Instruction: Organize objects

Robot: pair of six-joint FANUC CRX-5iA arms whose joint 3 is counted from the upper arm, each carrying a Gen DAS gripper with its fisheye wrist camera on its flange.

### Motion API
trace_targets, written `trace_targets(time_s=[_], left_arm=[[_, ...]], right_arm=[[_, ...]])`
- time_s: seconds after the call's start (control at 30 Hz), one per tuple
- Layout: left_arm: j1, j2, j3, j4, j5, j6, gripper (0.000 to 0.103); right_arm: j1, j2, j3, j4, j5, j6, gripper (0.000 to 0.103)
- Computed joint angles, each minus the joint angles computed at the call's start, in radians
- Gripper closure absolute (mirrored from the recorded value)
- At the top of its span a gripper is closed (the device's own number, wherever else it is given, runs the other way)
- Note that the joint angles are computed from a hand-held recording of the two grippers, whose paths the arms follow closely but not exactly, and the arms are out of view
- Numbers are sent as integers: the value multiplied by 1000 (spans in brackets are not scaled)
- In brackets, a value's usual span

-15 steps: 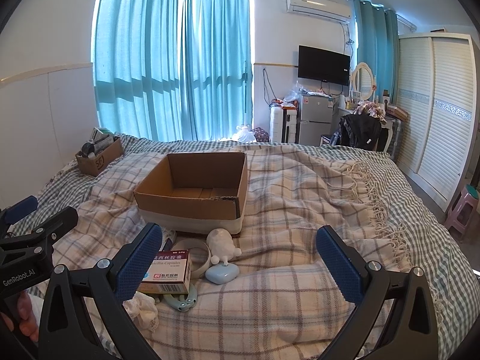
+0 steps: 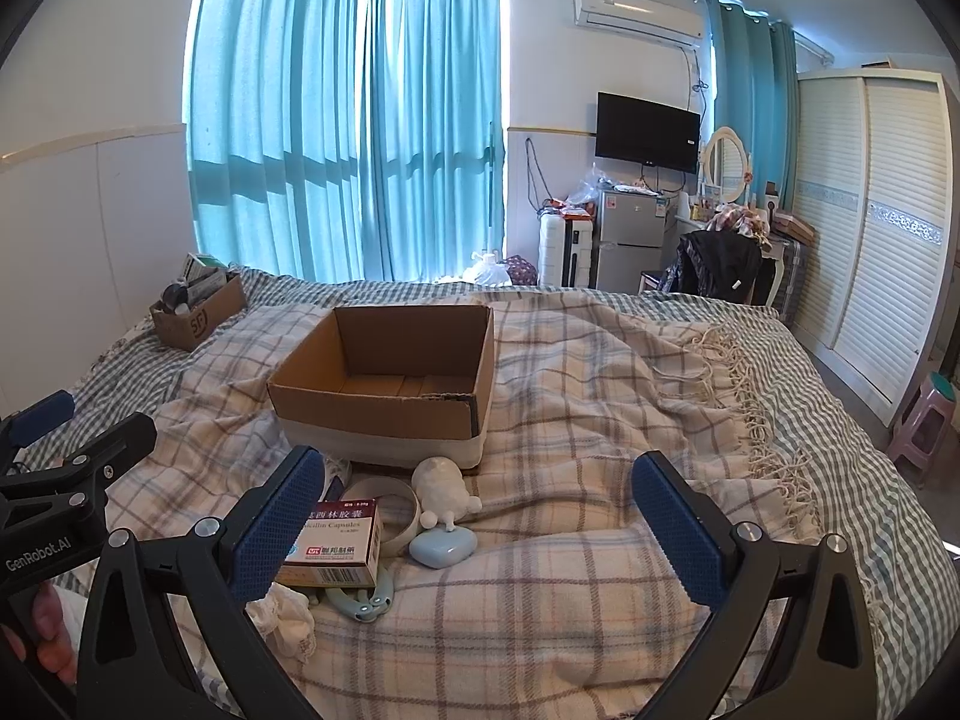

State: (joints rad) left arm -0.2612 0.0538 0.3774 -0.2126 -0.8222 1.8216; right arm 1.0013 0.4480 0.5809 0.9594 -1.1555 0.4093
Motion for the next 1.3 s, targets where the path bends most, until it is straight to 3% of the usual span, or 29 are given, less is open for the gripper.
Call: trace_targets(time_s=[0.93,1.3], left_arm=[[-49,19,65,-78,-68,56,0],[-51,82,27,4,-154,-19,1]], right_arm=[[3,-45,-60,36,-4,-46,0],[-17,-33,-67,-55,-18,-16,0]])
